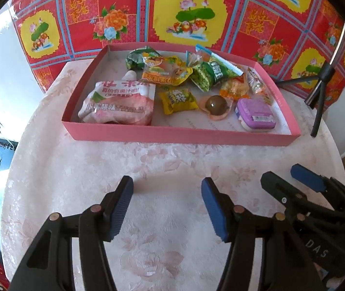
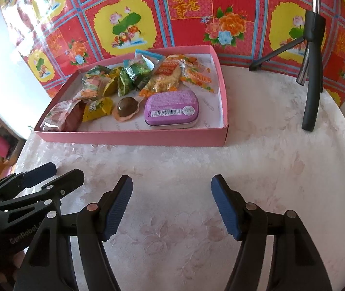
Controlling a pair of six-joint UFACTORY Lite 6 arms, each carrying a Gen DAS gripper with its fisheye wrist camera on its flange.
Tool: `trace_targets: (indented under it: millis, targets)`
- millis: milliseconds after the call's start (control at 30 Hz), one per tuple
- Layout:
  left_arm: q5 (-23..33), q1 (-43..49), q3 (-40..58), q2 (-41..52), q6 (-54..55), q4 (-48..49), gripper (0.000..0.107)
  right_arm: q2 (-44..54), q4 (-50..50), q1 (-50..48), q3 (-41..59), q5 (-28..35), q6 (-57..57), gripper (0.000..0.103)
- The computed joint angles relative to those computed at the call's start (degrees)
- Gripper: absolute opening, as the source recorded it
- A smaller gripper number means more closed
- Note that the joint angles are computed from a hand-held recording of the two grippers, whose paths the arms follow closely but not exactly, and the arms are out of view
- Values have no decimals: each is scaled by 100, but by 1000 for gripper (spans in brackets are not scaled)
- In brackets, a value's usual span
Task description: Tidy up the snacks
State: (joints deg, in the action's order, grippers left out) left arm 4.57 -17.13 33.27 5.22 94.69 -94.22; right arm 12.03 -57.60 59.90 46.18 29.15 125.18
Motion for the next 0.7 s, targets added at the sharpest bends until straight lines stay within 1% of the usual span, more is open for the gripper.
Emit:
trace_targets:
  millis: [167, 333, 700]
  targets:
    - [-95, -96, -39, 4, 1412, -1440, 63, 92, 1, 35, 87, 96, 6, 69]
    - [-118, -133, -75, -11, 2363, -2406, 63, 90, -80, 28, 66, 72, 103, 69]
    - [-96, -118, -69, -2, 2203, -2238, 63, 89, -92, 54, 46, 103, 103, 70]
